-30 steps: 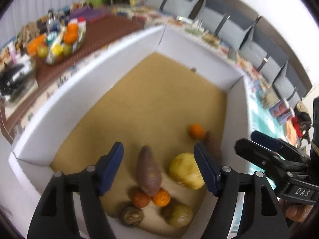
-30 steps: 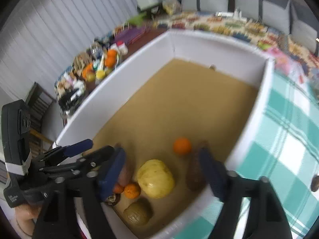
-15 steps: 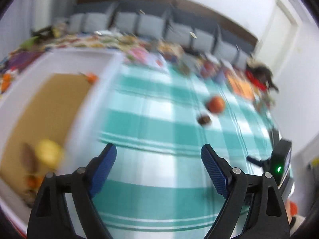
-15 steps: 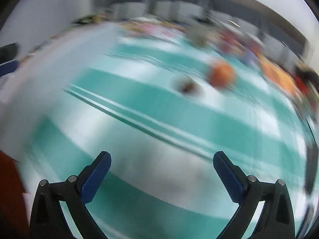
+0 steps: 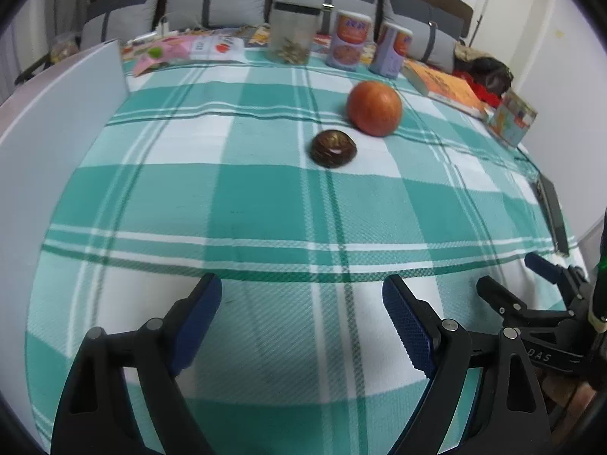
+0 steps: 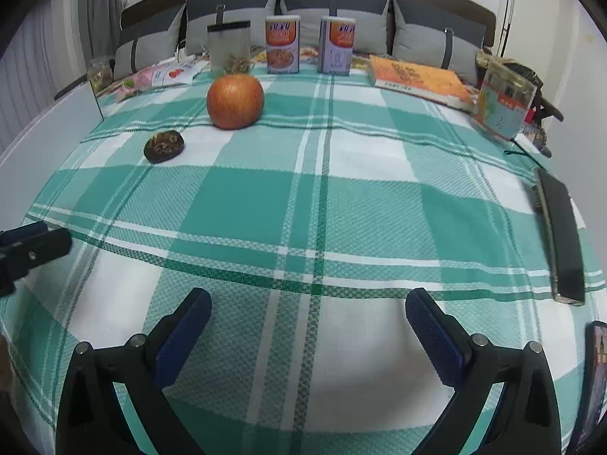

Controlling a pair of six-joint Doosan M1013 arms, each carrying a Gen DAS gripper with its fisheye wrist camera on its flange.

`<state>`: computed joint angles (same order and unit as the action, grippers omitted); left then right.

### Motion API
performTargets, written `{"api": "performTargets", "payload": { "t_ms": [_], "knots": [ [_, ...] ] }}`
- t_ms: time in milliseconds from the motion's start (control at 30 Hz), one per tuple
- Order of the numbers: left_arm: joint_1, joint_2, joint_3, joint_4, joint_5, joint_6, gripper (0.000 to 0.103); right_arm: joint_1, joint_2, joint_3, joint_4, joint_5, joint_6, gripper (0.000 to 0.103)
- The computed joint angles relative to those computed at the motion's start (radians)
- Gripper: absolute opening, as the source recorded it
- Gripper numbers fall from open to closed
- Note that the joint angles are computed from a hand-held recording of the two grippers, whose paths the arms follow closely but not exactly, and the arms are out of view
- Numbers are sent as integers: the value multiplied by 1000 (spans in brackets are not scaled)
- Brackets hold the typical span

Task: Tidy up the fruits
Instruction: 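Withdraw both grippers back over the passion fruit and red apple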

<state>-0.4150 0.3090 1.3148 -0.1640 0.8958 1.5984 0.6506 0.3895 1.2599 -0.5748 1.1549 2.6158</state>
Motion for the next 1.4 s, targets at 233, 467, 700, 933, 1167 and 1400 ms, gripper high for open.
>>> {"api": "performTargets", "payload": {
  "t_ms": [233, 467, 700, 933, 1167, 1400],
  "knots": [
    [-33, -10, 46, 110, -63, 6, 89, -7, -6, 16, 23, -14, -6, 102],
    [-45, -8, 46, 151, -62, 2, 94, -12, -4, 14, 37, -15, 2, 103],
    [-46, -8, 48, 153, -63, 0, 95, -13, -5, 15, 40, -18, 2, 103],
    [-34, -1, 33, 102, -37, 37, 95, -13, -5, 15, 41, -18, 2, 103],
    [15, 66, -101, -67, 24, 138, 94, -14, -5, 15, 41, -18, 1, 103],
    [-28, 201, -289, -26, 94, 203, 92, -13, -4, 14, 41, -18, 2, 103]
  ]
}}
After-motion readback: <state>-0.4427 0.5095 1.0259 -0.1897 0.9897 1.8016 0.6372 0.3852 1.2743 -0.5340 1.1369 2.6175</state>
